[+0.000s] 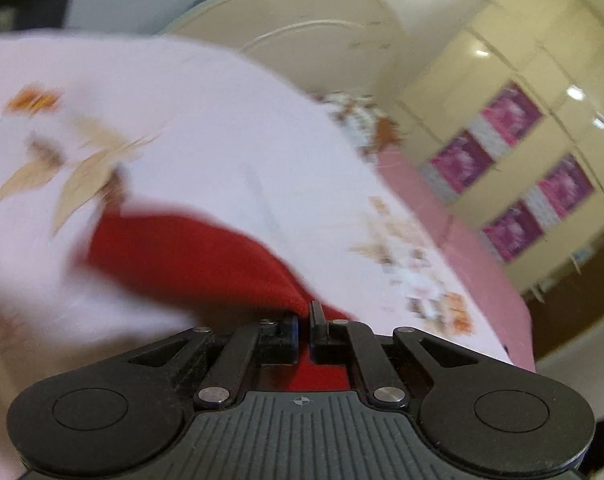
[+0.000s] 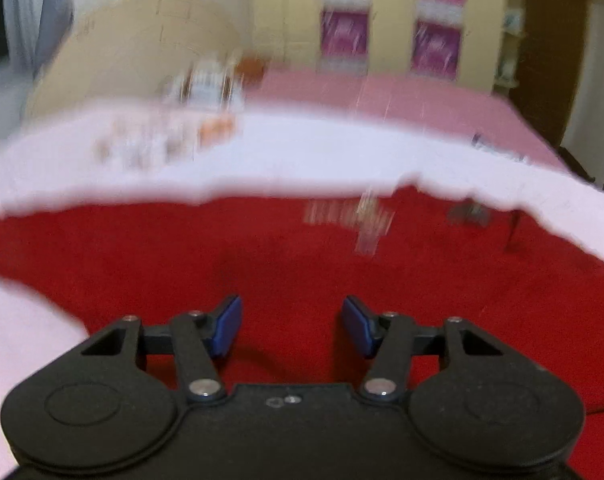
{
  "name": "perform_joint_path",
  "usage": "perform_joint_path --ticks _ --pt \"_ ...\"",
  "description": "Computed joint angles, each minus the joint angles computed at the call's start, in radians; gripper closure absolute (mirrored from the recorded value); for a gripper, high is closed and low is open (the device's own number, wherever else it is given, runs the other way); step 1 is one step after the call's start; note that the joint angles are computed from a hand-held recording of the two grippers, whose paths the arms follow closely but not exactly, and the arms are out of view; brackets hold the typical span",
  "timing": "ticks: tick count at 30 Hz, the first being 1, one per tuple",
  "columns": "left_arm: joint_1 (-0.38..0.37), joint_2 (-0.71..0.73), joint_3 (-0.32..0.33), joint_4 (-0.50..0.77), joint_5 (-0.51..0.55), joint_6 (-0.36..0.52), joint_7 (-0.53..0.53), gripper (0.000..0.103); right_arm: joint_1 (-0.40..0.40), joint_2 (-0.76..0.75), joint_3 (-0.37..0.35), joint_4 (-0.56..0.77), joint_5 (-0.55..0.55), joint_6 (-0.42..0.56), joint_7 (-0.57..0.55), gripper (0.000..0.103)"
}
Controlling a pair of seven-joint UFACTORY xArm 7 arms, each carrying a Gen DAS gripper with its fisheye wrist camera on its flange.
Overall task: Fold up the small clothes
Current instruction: 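Grasp the other sleeve with the left tool and fold it across the body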
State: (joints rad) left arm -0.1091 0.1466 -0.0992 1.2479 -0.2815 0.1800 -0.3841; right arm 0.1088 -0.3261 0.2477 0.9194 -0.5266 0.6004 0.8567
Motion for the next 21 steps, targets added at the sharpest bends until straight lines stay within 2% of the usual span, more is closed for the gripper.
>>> perform_joint_path --ticks 1,3,4,6,9,12,17,19,21 --pt "-0.001 -0.001 -0.02 0.011 -0.012 -0.012 0.039 0.098 0.016 -0.001 -0.017 -0.004 -0.011 -0.005 0.009 0.046" --pt "-0.001 -0.005 -0.059 0.041 -0.051 -0.01 0.132 0.098 0.009 -0.004 -0.021 0.001 0.046 -0.006 -0.011 0.046" --pt "-0.011 -0.003 -0.064 0.056 -0.05 0.003 0.139 0.098 0.012 -0.011 -0.031 -0.003 0.07 -0.015 -0.015 0.047" --pt "-0.039 -0.036 -0.034 0.039 -0.013 0.044 0.079 0.098 0.015 -0.054 -0.054 -0.036 0.131 -0.06 -0.009 0.049" --pt "-0.057 -0.062 -0.009 0.014 0.041 0.063 0.029 0.098 -0.015 -0.122 -0.04 -0.074 0.135 -0.082 -0.007 0.048" --pt "-0.06 -0.088 -0.035 0.007 -0.032 0.064 0.135 0.098 -0.039 -0.177 -0.035 -0.108 0.149 -0.078 -0.03 0.049" --pt "-0.13 -0.083 -0.078 0.053 -0.058 0.053 0.257 0.098 -0.061 -0.257 -0.051 -0.164 0.214 -0.071 -0.062 0.049" --pt "-0.166 -0.072 -0.108 0.083 -0.091 0.065 0.309 0.098 -0.075 -0.31 -0.057 -0.196 0.224 -0.066 -0.08 0.049" --pt "-0.209 -0.057 -0.13 0.106 -0.081 0.081 0.341 0.098 -0.092 -0.361 -0.067 -0.226 0.239 -0.056 -0.098 0.049"
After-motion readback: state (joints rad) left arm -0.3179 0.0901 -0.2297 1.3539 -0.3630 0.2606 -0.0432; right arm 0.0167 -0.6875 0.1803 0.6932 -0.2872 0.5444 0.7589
